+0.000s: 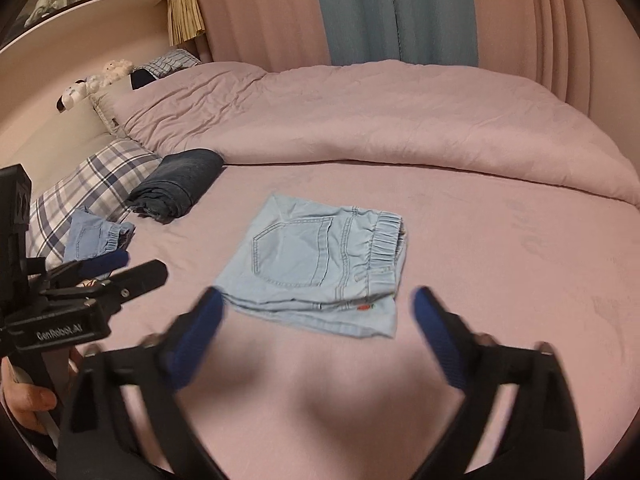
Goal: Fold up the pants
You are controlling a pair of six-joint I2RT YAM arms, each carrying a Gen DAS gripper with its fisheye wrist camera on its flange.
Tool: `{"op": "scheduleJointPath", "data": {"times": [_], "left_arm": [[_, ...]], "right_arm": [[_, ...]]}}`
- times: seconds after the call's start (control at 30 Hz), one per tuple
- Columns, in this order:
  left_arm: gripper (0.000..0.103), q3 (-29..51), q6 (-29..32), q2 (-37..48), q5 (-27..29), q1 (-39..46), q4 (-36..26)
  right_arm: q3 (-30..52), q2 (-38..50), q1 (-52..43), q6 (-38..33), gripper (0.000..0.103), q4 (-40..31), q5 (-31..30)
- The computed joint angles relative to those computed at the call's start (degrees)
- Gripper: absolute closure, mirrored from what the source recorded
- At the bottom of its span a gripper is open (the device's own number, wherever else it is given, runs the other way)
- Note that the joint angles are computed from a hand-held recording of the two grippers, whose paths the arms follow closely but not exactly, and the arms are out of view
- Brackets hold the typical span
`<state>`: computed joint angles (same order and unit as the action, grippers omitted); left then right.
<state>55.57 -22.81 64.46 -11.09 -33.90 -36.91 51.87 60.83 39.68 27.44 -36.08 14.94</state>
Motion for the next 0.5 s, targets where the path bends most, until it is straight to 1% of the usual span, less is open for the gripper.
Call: {"op": "scheduleJointPath", "data": {"times": [0.17,0.23,0.4,0.43,0.5], "left_arm": [[0.002,3.98,-4.06,-1.66,-3.30,-2.11,-8.20],[0.002,5.30,-5.21,-1.51,-4.96,-3.51,-10.75],[0.002,6.13,-6.62,-3.33,-0.46,-3.97,-12.71],[0.002,6.45,-7.22,-3.46,-0.58,-4.43,-13.30],[0.002,7.66,-8.36,-3.24,-2.65,-6.06,-14.98]], "right_arm": [[3.44,-2.86,6.99,2.05,0.000,-8.15,7.17],[3.86,-4.11,8.31,2.71,0.000,-9.80,8.40],[5.08,-6.62,9.90,4.30,0.000,-13.15,9.75],[5.38,-6.58,10.61,4.96,0.000,-13.83,10.52],[6.20,-6.67,11.75,6.04,0.000,-15.44,11.39]]}}
